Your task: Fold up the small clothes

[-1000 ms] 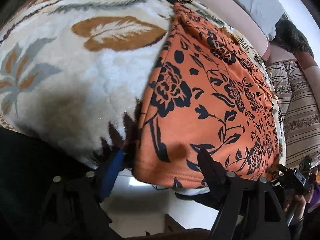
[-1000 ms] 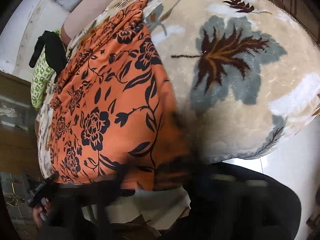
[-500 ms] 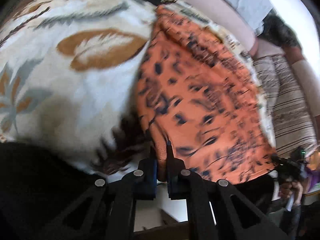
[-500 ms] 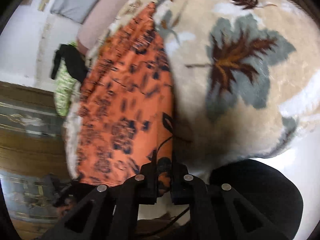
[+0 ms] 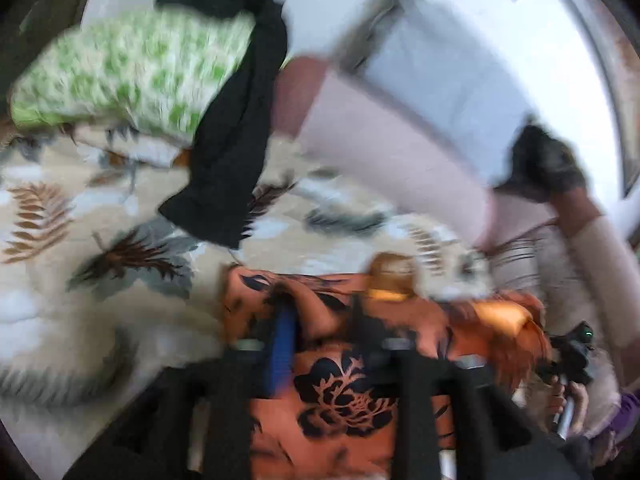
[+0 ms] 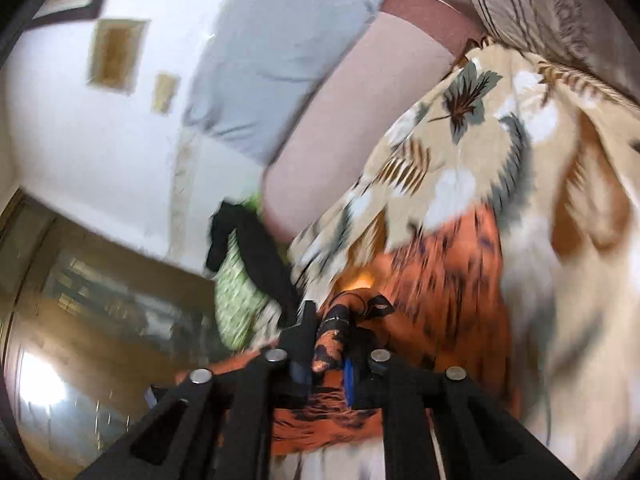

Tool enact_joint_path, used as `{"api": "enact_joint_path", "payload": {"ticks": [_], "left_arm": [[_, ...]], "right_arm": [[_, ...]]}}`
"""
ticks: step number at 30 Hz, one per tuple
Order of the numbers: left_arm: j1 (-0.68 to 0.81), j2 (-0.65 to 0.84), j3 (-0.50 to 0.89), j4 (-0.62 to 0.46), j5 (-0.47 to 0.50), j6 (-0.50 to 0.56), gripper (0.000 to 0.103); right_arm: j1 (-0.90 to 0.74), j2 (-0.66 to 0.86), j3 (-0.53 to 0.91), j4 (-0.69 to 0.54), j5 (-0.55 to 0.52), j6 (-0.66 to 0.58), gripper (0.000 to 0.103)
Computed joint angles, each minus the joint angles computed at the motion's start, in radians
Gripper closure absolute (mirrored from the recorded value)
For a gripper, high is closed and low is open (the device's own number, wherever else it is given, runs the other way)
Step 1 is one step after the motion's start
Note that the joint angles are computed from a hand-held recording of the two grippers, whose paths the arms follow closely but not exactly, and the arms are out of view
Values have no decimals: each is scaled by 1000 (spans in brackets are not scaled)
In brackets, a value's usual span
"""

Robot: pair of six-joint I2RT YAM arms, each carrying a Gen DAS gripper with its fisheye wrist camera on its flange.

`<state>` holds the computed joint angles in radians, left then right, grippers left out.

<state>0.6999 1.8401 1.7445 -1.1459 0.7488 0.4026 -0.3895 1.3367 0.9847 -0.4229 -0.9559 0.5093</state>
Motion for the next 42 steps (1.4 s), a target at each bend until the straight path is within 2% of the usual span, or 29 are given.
{"api": "enact_joint_path", "payload": {"ticks": [1,2,3,4,6,8,10,12,13,16,17,18,19,20,21,23,26,30,31,33,34,35,37,39,42], "left_arm": [[-39,41,-17,70,-106,-51,33],[-59,67,-50,145,-208,-105,34],[-53,71,-70,177,-210,-114,34],[-25,62,-103,213,-187,-102,34],[35,15,-162,238,-153,-38,34],[104,-24,-187,152,-100,91,28],[143,-59,-240,77,-65,236,23],[146,-101,-318,68,-87,320,21],[126,-101,-348,86,-118,333,21],[39,-66,-392,161,-187,231,21],[20,-67,-414,221,-192,182,27],[9,-69,-408,230,-201,166,72],[-6,-30,-352,158,-192,174,88],[-9,-25,-321,129,-193,129,88],[-7,-36,-311,119,-189,121,89],[9,-99,-295,104,-159,131,89],[78,-178,-228,-31,-88,210,90],[249,-233,-215,-202,-51,416,88],[294,-234,-265,-204,-82,463,85],[345,-210,-362,-149,-136,537,74],[349,-196,-431,-67,-185,541,70],[347,-178,-468,-4,-250,531,63],[389,-132,-415,-52,-175,530,59],[389,-152,-382,-50,-126,500,48],[343,-183,-351,-29,-60,509,40]], "right_arm": [[35,83,25,4,82,-8,36],[78,135,27,-6,218,-5,17],[90,139,-5,17,261,-2,17],[92,128,-40,43,257,-5,17],[91,49,-116,44,289,-62,17],[91,-47,-156,-23,350,-175,17],[63,-64,-155,-84,357,-267,17],[39,-26,-131,-155,350,-375,17],[40,3,-126,-159,345,-403,17],[124,143,-79,-117,340,-384,17],[143,158,-81,-100,350,-373,17],[168,168,-85,-64,360,-360,22],[185,187,-66,-77,376,-354,35],[186,220,-37,-111,354,-344,74],[189,233,-19,-126,338,-328,81],[202,192,-4,-149,337,-312,85],[177,44,-8,-223,265,-283,86],[185,-173,-76,-372,251,-322,86],[183,-208,-110,-386,253,-323,86],[233,-290,-247,-359,338,-322,76],[241,-285,-296,-340,339,-337,69],[274,-252,-358,-319,392,-329,35],[241,-330,-407,-278,360,-320,32],[201,-396,-377,-306,353,-299,32],[186,-432,-310,-302,396,-302,31]]}}
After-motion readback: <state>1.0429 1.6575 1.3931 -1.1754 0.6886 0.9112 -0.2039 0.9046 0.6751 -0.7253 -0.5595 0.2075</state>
